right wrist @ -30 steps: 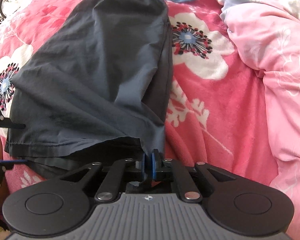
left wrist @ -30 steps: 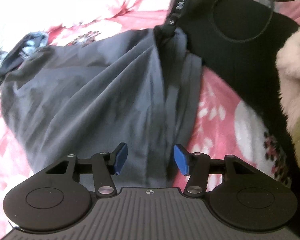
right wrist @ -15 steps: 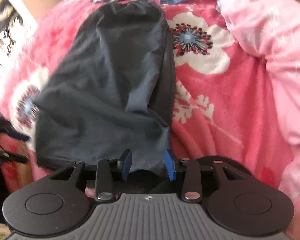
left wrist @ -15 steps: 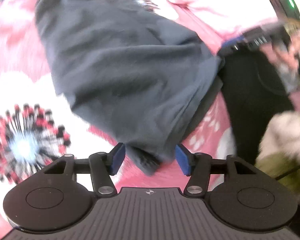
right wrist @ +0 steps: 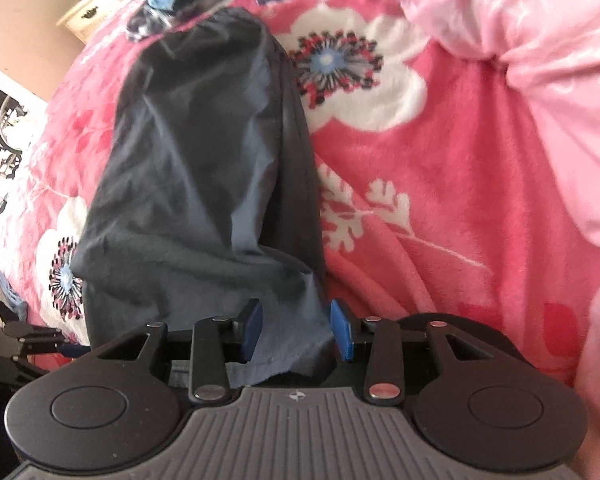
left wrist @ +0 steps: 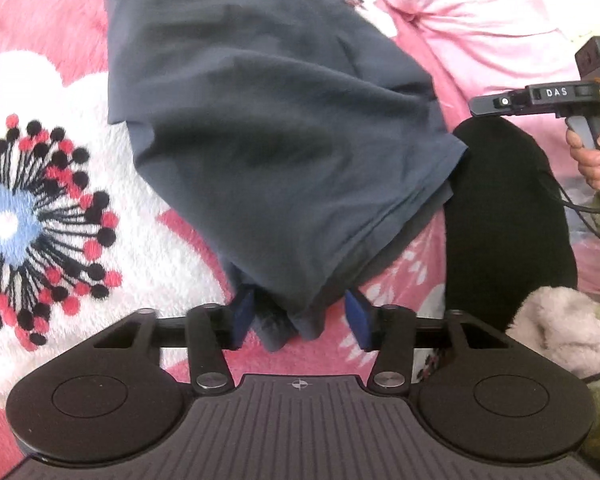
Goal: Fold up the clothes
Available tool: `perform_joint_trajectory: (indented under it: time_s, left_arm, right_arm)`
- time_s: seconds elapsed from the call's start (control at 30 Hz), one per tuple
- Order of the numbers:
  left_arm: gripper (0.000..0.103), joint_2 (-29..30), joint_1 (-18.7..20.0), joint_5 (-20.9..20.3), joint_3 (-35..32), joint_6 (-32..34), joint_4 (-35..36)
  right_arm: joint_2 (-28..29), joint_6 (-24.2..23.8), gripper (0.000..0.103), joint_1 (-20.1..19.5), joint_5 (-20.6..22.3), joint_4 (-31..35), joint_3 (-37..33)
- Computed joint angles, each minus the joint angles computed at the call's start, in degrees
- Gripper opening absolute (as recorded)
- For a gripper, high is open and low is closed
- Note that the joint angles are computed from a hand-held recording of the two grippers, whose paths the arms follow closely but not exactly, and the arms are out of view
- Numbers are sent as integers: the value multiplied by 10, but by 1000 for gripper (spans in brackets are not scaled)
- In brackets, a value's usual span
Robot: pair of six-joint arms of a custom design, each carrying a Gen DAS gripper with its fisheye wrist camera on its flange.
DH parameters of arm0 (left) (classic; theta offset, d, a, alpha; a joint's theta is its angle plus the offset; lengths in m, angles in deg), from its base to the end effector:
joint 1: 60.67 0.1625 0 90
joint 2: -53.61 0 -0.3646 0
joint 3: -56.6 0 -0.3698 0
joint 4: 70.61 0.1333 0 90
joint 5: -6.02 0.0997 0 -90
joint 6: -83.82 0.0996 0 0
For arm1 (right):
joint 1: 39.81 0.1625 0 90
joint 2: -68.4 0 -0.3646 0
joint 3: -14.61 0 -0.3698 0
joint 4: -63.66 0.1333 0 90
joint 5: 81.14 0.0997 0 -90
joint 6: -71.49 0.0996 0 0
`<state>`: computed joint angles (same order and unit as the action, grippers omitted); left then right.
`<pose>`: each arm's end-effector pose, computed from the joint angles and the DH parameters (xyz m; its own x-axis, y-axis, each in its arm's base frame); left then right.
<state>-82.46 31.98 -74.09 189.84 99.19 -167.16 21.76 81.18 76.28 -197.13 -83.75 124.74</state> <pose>0.1605 -0.2139 0.3532 -0.9597 0.1903 -0.2066 0.2165 0.9698 -0.1122 0.3026 -0.4142 -0.0029 -0.8492 -0.2804 0.4474 -0.2986 0.9539 0.0311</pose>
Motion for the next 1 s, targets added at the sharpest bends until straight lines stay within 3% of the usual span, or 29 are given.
perform_joint_trajectory:
  time_s: [0.2, 0.27, 0.33, 0.4, 0.6, 0.8, 1.0]
  left_arm:
    - [15, 12, 10, 5, 2, -4, -14]
    - [4, 11, 13, 1, 4, -2, -22]
    - [0, 11, 19, -7, 5, 3, -32]
    - [0, 13, 23, -14, 5, 3, -37]
    - [0, 10, 52, -62, -18, 44, -16]
    - [0, 11, 67, -74, -35, 69, 8]
    - [0, 31, 102, -100, -55, 82, 8]
  right_arm:
    - [46, 9, 40, -16, -8, 87, -68]
    - [56, 9, 36, -22, 0, 121, -88]
    - [66, 3, 6, -24, 10, 150, -103]
    - [74, -8, 2, -20, 7, 175, -115]
    - [62, -46, 1, 8, 27, 247, -135]
    - [63, -38, 1, 14, 46, 329, -169]
    - [57, -29, 1, 9, 60, 338, -178]
